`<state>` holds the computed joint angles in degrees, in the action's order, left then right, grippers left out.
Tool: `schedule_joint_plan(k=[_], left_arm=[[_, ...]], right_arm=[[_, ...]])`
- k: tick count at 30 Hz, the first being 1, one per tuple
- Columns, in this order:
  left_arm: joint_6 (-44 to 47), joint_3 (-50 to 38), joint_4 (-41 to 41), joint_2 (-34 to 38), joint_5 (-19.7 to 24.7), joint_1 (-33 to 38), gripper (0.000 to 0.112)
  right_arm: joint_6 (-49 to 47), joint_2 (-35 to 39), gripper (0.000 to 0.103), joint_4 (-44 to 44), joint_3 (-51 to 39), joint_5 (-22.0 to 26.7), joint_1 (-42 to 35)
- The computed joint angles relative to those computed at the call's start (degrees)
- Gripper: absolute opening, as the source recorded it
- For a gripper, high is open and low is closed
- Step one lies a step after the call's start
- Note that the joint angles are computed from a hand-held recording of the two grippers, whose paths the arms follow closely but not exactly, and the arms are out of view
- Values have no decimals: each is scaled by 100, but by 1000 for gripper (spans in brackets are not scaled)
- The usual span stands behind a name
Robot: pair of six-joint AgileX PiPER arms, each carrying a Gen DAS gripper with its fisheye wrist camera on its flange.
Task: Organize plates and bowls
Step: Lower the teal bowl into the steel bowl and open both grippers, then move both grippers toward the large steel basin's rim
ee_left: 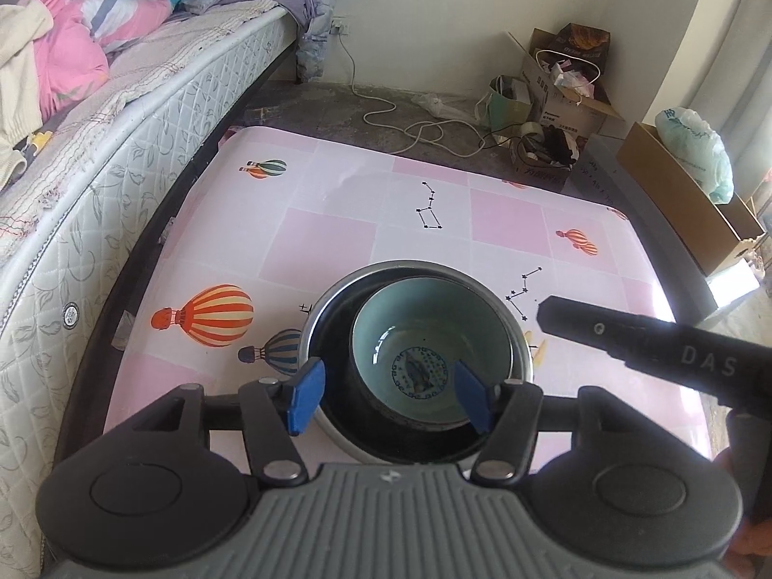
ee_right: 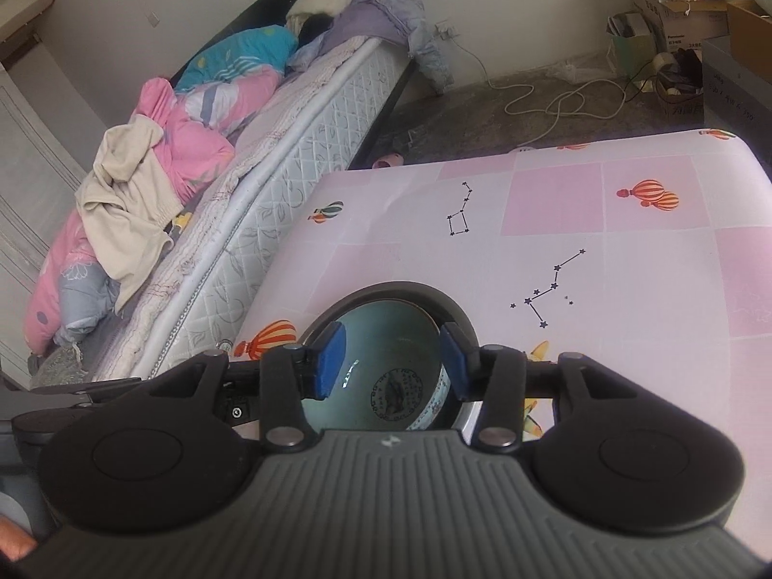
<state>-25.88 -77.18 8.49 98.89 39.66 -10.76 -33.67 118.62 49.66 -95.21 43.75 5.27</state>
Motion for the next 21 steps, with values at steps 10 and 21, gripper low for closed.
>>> schedule_joint_plan(k=[10,21], left_arm=[[-219,2023,474,-2312,-127,-304,83],[-2247,4417,1649,-5950,1350,-1347,89]], right_arm=[[-1533,-2572,58,904,2882,355,-1081],[-2377,-5737,68,1110,5729,1912,-2906]])
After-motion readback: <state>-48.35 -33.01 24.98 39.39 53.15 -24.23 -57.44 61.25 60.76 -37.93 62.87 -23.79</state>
